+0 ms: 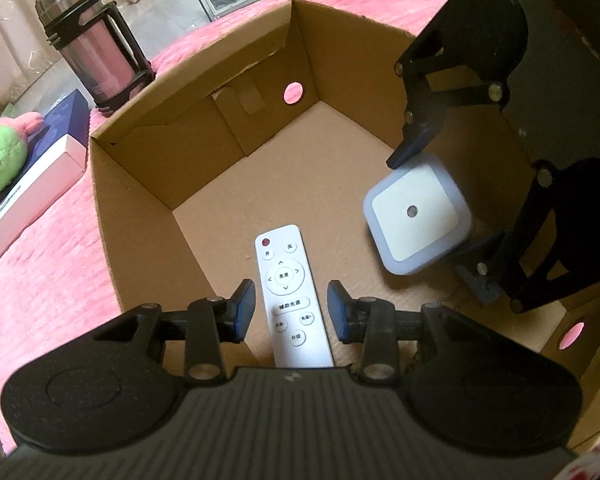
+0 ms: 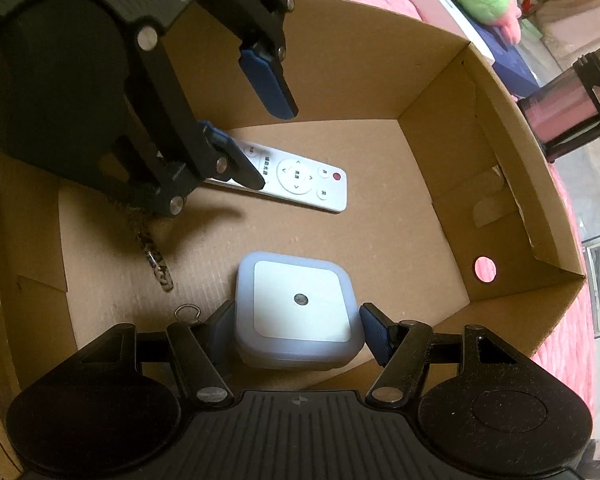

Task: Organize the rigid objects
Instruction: 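Open the left tool releasing the remote while the right tool releases the night light, then move both tools out of the box toward the remaining items on the blanket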

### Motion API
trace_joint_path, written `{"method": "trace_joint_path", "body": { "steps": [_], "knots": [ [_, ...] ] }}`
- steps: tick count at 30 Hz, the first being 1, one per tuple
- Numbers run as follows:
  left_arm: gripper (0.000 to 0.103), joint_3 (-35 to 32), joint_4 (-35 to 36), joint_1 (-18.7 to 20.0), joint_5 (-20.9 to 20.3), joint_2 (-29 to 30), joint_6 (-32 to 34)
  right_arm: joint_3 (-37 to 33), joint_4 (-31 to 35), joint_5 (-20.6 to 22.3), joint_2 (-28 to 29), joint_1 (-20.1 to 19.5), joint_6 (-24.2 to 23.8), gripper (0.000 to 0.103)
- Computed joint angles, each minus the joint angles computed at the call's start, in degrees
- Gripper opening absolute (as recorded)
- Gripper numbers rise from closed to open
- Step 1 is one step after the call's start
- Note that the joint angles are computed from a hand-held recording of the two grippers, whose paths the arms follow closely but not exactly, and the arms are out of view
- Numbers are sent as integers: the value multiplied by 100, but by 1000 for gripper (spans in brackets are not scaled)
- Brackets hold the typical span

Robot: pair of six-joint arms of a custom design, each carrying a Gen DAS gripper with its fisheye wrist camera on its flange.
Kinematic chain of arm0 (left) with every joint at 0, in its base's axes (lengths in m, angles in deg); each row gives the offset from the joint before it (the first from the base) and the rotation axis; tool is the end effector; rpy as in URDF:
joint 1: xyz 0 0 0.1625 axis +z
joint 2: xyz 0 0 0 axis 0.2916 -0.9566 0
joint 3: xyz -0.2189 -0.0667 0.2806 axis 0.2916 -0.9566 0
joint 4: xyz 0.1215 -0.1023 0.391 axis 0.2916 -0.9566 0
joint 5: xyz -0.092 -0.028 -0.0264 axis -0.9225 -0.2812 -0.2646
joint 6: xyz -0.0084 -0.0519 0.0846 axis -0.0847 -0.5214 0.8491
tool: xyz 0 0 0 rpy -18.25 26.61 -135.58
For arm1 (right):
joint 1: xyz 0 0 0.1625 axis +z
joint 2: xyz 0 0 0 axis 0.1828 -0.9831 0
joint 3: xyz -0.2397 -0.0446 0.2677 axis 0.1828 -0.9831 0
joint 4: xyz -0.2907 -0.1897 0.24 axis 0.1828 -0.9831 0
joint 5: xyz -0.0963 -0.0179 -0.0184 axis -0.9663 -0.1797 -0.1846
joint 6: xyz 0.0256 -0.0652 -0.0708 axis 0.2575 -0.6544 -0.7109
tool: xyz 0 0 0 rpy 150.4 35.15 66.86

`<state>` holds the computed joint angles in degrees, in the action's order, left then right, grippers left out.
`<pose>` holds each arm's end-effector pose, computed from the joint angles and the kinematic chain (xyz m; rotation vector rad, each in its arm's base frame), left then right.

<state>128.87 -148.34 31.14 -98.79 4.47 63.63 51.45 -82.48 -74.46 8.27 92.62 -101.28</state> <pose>-0.3046 -0.6578 0.1582 0.8344 2.0841 -0.3790 0.2541 -0.7253 0.1739 1.8423 -1.8025 -0.1718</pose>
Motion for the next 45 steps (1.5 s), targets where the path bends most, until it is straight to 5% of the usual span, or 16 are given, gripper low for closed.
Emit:
{"method": "trace_joint_path", "body": {
  "steps": [9,19,31,45],
  "knots": [
    [34,439,-704,-118,-33,-295,76,275,-303,218,-213,-12,-108,63],
    [35,1152,-2036,-529,168,-789,-85,1145,-850,1335,-1196,-5,114,63],
    [67,1899,-3245,-1422,644,-1072,-818,2761,-1935,2772,-2990,-140,1856,66],
    [89,2277,-4197,-2320,937,-614,-1377,4531,-2780,3200,-5210,-1018,3653,79]
  ]
}}
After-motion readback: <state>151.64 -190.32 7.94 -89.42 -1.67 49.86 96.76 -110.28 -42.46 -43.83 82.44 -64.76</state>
